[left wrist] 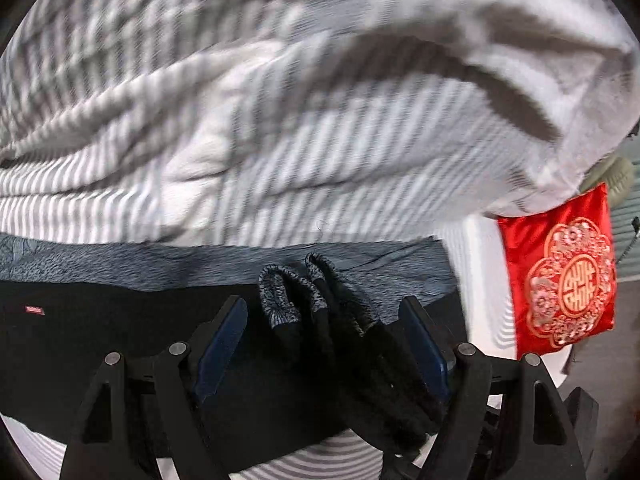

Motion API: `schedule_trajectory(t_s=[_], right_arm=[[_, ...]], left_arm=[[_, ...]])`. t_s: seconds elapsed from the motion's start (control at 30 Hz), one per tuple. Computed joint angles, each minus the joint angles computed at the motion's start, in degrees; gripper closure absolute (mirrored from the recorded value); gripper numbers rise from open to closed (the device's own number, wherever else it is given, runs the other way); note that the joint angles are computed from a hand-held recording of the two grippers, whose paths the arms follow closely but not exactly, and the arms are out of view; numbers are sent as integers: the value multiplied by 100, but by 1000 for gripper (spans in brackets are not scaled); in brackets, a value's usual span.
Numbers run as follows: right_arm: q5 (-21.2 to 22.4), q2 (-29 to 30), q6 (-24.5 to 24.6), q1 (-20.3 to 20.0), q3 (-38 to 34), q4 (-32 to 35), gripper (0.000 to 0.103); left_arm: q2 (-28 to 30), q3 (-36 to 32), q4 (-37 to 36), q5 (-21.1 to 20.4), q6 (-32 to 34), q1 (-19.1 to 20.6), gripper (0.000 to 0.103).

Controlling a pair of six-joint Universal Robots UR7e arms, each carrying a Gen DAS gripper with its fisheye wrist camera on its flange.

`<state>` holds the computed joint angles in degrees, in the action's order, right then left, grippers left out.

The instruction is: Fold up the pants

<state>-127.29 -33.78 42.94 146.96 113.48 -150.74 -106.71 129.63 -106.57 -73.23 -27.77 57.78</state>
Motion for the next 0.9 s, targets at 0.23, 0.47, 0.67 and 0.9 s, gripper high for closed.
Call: schedule_trajectory(t_s=[0.23, 0.47, 0.67, 0.9], right_arm=[[-175, 593, -286, 276, -601, 1013, 48], [273, -60, -208, 580, -241, 623, 41], [357, -752, 857, 15, 440, 71, 78], [705, -320, 1306, -335, 708, -164, 78]], left_arm=[[-367, 97, 201, 242, 46, 558, 24], [-550, -50, 657, 694, 287, 446, 24], [-352, 344, 363, 994, 350, 115, 24], [4, 802, 67, 1630, 118, 254, 23]])
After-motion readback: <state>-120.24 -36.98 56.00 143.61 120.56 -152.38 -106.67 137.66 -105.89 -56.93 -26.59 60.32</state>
